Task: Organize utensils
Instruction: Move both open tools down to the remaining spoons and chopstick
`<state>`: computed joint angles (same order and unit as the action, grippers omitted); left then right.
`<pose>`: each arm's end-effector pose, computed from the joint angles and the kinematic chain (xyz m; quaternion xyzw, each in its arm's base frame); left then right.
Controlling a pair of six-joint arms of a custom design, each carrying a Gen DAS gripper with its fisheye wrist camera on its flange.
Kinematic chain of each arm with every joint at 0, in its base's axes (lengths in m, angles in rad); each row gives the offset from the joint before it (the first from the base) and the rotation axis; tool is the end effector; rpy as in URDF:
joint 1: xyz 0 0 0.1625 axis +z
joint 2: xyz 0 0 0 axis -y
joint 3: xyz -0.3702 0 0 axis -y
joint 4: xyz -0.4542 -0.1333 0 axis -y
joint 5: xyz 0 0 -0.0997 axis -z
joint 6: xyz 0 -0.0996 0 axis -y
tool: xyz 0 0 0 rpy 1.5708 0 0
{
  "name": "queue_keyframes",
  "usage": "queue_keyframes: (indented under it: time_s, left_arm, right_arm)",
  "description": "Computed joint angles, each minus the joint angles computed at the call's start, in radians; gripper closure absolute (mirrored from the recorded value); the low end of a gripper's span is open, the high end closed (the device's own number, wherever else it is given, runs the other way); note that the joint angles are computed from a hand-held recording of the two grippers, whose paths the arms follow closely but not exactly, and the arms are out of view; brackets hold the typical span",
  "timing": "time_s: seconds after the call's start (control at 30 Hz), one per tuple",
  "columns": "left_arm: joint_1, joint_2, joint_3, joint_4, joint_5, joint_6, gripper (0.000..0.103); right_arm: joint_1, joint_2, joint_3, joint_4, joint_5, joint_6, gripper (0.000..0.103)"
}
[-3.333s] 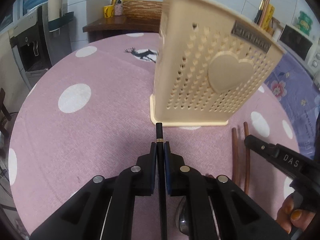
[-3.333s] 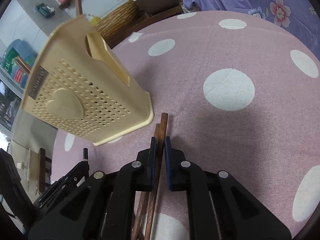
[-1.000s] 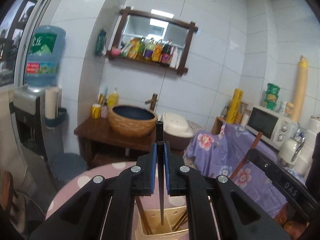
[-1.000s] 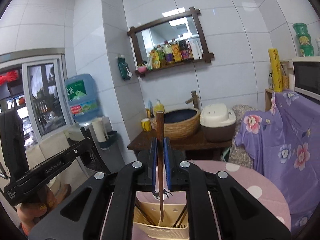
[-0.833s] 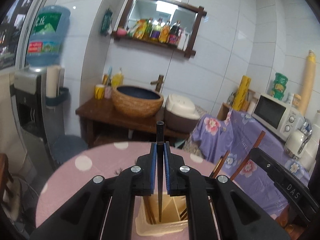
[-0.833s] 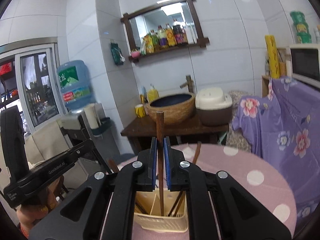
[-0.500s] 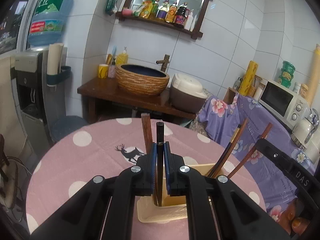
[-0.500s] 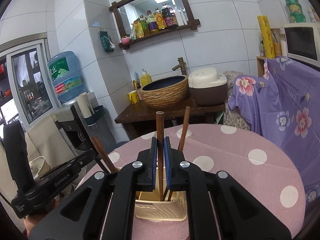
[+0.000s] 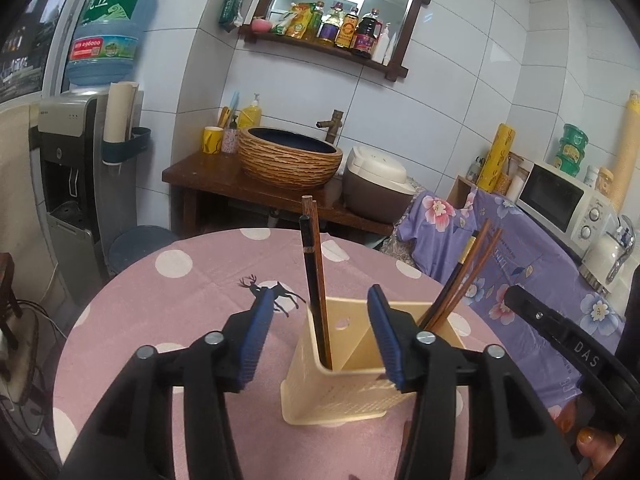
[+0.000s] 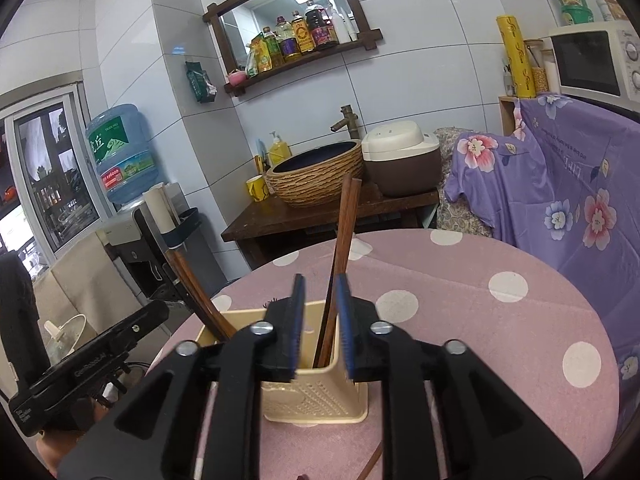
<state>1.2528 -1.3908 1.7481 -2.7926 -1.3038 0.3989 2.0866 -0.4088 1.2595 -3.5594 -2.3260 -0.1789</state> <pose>-0.0453 -0.6479 0.3814 0.2635 0.8623 -0.4100 0.1376 0.4250 -0.6176 0.0283 0.0798 -0.8040 0.5458 0.2223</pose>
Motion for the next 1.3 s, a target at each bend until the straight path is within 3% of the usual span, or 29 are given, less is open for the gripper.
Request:
queue_keyframes:
  time_s: [0.2,0.37,0.5,0.6,0.8,1.03,1.3]
  left_arm:
    - [0.000,-0.095,0.099,0.038,0.014,0.041,0.028]
    - [0.025,-0.145,0.165,0.050,0.048,0.043,0.027]
    - [0.047,-0.155,0.209,0.046,0.098,0.051,0.027]
    - [0.057,-0.156,0.241,0.020,0.145,0.072,0.027]
    - [0.098,-0.167,0.253,0.076,0.151,0.049,0.028]
    - [0.098,-0.210,0.282,0.199,0.107,0.028,0.036]
    - [0.073,-0.250,0.349,0.300,0.132,0.065,0.050]
  right_arm:
    - [0.026,-0.016,0.080,-0.010,-0.064,0.036,0.071]
    - [0.019,-0.041,0.173,0.114,-0.116,0.178,0.071]
    - [-0.005,-0.061,0.241,0.219,-0.107,0.332,0.071]
    - [-0.016,-0.054,0.259,0.259,-0.125,0.396,0.071]
    - [-0.032,-0.062,0.303,0.306,-0.140,0.486,0.071]
    - [-0.045,-0.075,0.342,0.300,-0.131,0.531,0.071]
    - [-0.046,-0.078,0.343,0.299,-0.111,0.531,0.071]
